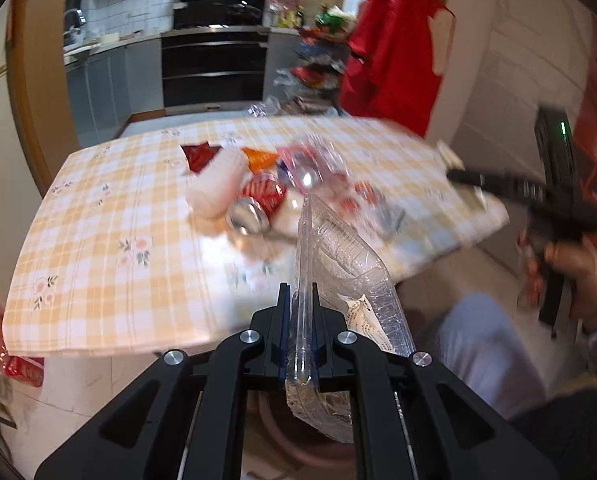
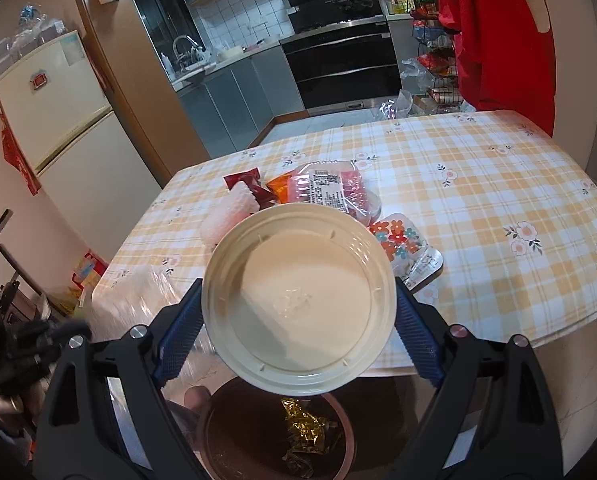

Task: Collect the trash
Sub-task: 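Drop the clear tray into the bin with the left tool while the right tool drops the lid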

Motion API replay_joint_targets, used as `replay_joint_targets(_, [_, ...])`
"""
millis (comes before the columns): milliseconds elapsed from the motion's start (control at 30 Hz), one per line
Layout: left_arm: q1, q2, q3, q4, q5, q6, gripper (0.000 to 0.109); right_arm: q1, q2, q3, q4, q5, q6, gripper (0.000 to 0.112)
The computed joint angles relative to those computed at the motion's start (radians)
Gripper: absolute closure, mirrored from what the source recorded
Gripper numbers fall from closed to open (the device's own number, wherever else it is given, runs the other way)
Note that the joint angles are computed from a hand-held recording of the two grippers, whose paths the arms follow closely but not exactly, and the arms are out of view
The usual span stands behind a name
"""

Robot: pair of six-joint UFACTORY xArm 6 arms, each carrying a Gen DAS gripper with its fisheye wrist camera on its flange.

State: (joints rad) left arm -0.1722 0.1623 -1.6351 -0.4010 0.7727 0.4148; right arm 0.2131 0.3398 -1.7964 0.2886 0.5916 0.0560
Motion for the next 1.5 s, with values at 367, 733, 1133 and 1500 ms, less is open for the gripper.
replay_joint_targets(367, [-0.021,-0.066,0.140,0.014,0.073,0.011,0.100,0.016,-0.102,0.123,-0.023,-0.042,0.005,0.025])
replay_joint_targets(733, [-0.018,-0.008,0.111,-0.114,-0.008,-0.034,0.032,0.016,-0.094,0.140,0.021,-0.009,-0.035,0.025])
replay_joint_targets(1133, [-0.004,-0.096,0.265,0.166,-0.384,-0.420,0.011,0.062,-0.093,0.190,0.061,0.048,-0.111,0.024])
replay_joint_targets(1500, [0.017,-0.130,0.327,0.189,-0.400,-0.463,0.011,0.099,-0.073,0.178,0.040,0.103,-0.113,0.022])
